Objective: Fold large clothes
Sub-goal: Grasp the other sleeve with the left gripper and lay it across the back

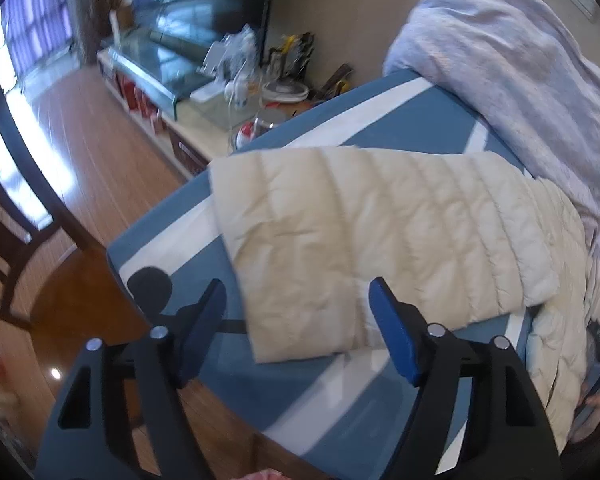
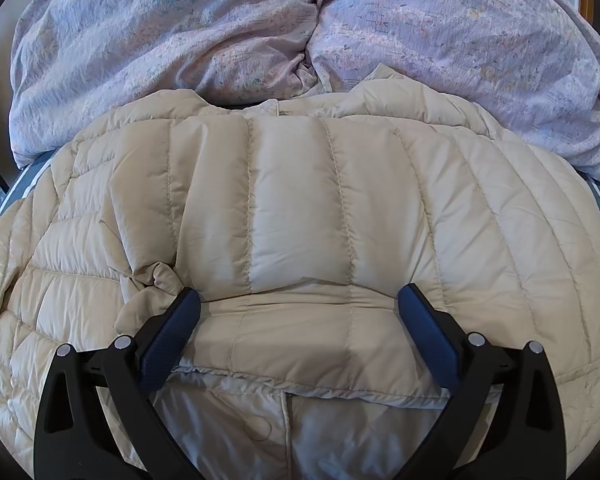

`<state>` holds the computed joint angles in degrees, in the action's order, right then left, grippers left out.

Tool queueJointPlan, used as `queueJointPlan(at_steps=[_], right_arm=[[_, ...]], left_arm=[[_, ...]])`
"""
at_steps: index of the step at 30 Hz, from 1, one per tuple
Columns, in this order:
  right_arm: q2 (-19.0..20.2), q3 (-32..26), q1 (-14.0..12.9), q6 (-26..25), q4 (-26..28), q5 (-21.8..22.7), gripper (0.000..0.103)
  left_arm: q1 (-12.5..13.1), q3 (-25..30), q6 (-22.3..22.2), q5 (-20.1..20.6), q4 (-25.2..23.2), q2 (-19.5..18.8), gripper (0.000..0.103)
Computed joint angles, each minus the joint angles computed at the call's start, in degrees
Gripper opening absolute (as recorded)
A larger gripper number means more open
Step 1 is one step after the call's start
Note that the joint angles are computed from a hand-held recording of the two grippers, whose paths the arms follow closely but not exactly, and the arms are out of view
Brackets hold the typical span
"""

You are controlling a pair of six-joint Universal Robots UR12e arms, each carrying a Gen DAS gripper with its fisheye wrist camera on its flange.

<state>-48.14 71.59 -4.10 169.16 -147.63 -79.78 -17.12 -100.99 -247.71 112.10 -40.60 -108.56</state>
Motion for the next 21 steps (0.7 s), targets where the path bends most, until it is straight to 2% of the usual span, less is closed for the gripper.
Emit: queueJointPlan(at_steps=[2, 6, 8, 10, 14, 15, 16, 17, 18, 19, 21], right_arm=[[0.0, 0.0, 0.0, 0.0, 0.0, 0.1, 0.101], [0.0, 0.0, 0.0, 0.1, 0.0, 0.0, 0.101], [0.0, 0.0, 0.0, 0.1, 0.0, 0.1, 0.102], [0.0, 0.0, 0.0, 0.1, -0.1, 0.1, 0.102], [0.0, 0.1, 0.0, 0.1, -0.1, 0.1, 0.102], [0.0, 0.1, 0.0, 0.2, -0.1, 0.2, 0.102], [0.0, 0.1, 0.0, 0.2, -0.1, 0.2, 0.102], [0.0, 0.1, 0.0, 0.2, -0.1, 0.2, 0.102], [0.0, 0.0, 0.0, 0.2, -0.1, 0.2, 0.102], [0.0, 0.0, 0.0, 0.2, -0.1, 0.2, 0.102], [0.0, 0.1, 0.0, 0.2, -0.1, 0.2, 0.102]], left_arm=[[0.7, -1.2, -0.9, -1.4, 1.3, 0.3, 0.070], [0.6, -1.7, -1.5, -0.9, 2.6, 0.5, 0.066], [0.7, -1.8, -1.7, -0.8, 3.3, 0.5, 0.061], [0.8, -2.4, -1.7, -1.4, 5.7, 0.5, 0.050], [0.8, -2.1, -1.8, -1.5, 7.5, -0.1, 0.048], [0.7, -1.9, -1.8, -1.2, 7.3, -0.3, 0.044], [0.7, -1.7, -2.0, -0.9, 7.0, -0.4, 0.031], [0.7, -1.7, -2.2, -1.1, 7.3, -0.5, 0.024], [0.8, -2.0, -2.3, -1.5, 8.1, -0.5, 0.012], [0.8, -1.7, -2.6, -1.2, 8.0, -0.6, 0.008], [0.2, 0.3, -2.2, 1.2, 4.4, -1.1, 0.005]])
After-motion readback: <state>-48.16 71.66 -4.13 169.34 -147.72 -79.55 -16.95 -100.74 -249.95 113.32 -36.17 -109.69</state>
